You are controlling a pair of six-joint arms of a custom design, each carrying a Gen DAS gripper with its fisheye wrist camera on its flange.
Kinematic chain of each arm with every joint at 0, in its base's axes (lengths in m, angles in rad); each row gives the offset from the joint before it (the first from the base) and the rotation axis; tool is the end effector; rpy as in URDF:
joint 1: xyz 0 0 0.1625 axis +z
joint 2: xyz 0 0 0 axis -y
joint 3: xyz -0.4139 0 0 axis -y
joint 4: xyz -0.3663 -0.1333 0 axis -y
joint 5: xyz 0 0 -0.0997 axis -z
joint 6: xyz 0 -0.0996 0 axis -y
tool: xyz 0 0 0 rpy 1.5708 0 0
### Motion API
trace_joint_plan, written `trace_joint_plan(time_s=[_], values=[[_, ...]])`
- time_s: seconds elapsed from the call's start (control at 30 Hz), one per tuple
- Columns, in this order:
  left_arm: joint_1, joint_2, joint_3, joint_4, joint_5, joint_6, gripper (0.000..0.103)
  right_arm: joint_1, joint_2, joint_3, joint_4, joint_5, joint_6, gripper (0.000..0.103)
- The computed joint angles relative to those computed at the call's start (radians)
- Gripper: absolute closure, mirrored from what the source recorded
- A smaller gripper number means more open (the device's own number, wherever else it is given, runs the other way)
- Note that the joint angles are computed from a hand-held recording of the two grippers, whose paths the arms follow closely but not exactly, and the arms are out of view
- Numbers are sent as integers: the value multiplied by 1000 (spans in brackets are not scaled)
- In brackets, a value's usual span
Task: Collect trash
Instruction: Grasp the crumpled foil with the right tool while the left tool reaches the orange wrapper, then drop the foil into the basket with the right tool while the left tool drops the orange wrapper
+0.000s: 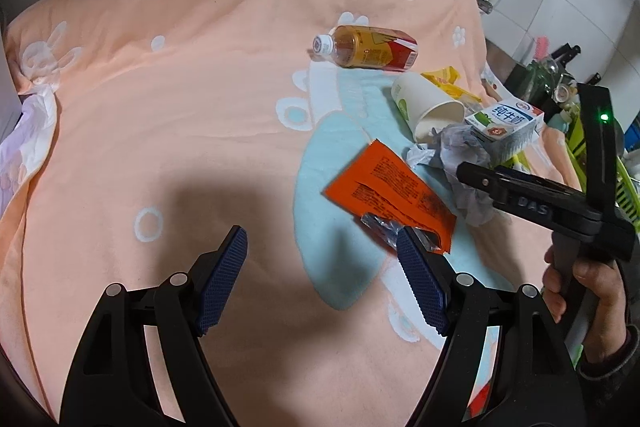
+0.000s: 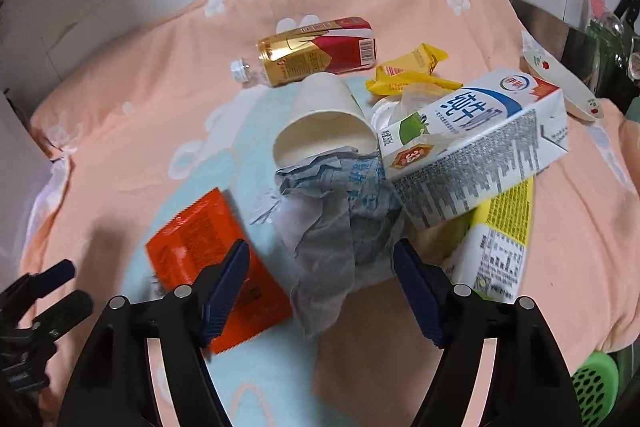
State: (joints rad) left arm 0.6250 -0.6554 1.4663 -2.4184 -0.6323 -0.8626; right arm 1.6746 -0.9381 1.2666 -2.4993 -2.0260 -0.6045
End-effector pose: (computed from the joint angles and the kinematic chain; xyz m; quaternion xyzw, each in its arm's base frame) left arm -0.4283 -0.5724 0.0941 0.0288 0.8913 -0.3655 0.2667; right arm 0.1641 -0.7111 0.3606 0.2602 -0.8961 0.2255 0.2802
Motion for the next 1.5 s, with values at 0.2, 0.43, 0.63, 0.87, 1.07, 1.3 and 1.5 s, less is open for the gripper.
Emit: trace_joint_plan(time_s=[0.2,0.43,0.63,0.87,1.07,1.3,1.5], values=[[5,16,-22,4,-18,11,27,12,38,7,-84,-80,-86,42],[20,39,-44,-18,-79,16,29,5,-1,50,-102,-49,-119,62],[37,70,-78,-45,-139,28,44,-6,-84,109,-55,36,-92,68],[57,103,-110,-61,-189,20,56,-16,-187,197,-48,125,-91,68],[60,123,-140,-51,-170,20,63,-34,-284,269,-44,204,-70,68],[64,151,-176,-40,-139,40,96,-61,-401,367,-66,250,-81,68],[50,145,-144,-116,-149,71,102,-97,-493,453,-116,264,-90,68]])
